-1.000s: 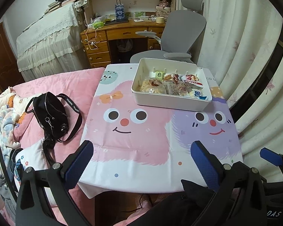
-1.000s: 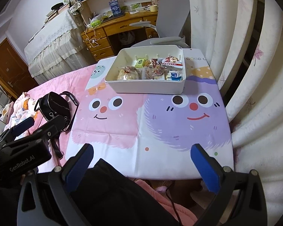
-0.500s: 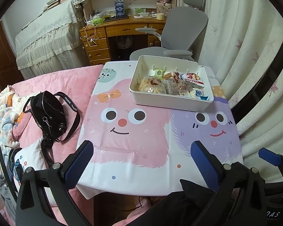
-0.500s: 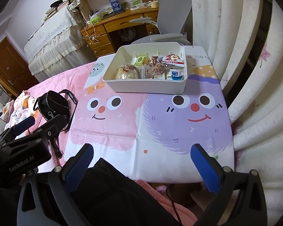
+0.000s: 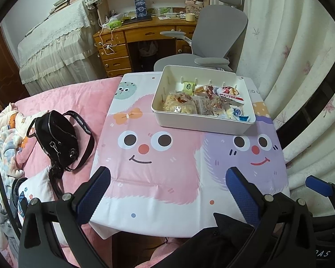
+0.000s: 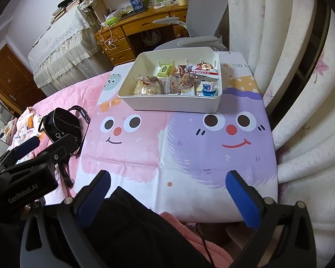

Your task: Organize snacks

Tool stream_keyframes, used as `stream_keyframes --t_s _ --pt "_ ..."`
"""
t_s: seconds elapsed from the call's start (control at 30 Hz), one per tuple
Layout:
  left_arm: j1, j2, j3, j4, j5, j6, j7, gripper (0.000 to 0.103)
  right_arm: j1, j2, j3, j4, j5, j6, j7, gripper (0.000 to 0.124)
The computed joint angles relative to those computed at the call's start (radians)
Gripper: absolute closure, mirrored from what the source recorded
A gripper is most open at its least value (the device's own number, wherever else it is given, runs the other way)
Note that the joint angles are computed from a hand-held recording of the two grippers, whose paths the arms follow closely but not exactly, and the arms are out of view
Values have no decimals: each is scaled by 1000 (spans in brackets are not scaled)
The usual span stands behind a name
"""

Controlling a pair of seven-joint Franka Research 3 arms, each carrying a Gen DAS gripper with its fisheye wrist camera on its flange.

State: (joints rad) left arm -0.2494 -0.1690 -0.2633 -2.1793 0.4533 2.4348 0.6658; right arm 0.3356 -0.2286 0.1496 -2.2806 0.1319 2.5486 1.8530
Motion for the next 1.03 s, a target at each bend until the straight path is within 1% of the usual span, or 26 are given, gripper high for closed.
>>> stream_keyframes --t_s 0.4,0.67,0.87,1.03 --pt "-6 38 -6 34 19 -15 -29 1 -8 8 -21 5 18 -17 -52 21" --pt "-14 47 -6 45 30 -25 -42 1 -19 3 -26 -9 32 3 -73 21" --pt "-26 39 -16 37 46 -49 -77 1 -21 -3 -39 -14 71 -2 -125 21" --pt "-40 44 -26 58 51 -91 -97 1 -23 -5 -42 -12 89 -12 -149 21"
